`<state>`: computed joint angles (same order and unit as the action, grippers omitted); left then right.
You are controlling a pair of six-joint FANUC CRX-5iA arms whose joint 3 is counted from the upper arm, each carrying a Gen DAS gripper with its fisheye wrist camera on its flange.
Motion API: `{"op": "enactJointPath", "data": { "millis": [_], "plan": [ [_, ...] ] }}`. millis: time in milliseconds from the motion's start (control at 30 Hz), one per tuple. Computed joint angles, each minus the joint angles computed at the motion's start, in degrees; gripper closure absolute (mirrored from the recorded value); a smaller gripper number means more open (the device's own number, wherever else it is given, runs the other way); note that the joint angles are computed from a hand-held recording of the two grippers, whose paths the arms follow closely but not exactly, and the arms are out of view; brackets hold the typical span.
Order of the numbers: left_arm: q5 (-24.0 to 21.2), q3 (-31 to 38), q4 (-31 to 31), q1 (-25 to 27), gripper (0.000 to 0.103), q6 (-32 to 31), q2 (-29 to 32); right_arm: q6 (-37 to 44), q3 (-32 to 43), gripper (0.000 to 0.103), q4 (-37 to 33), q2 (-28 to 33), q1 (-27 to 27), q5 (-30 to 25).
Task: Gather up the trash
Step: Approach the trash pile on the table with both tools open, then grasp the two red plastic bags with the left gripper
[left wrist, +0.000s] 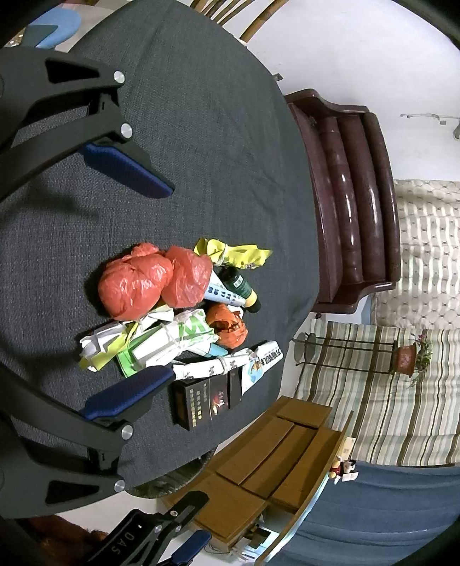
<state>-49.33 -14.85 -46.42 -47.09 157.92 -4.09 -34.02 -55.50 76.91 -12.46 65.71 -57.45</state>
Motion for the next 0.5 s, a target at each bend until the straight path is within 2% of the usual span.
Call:
{"op": "enactJointPath", "data": {
  "millis": [400, 500],
  "plan": [
    [0.13, -2.63, 2.19, 3.15, 0.01, -1.13, -2.2, -0.39, 0.08, 0.019, 0.45, 0.4, -0.72, 2.31],
    [1.16, -3.28, 4.41, 4.63, 0.018, -2.6, -2.2, -0.18, 0.0, 0.019, 0.28, 0.23, -0.96, 2.87]
  ]
}}
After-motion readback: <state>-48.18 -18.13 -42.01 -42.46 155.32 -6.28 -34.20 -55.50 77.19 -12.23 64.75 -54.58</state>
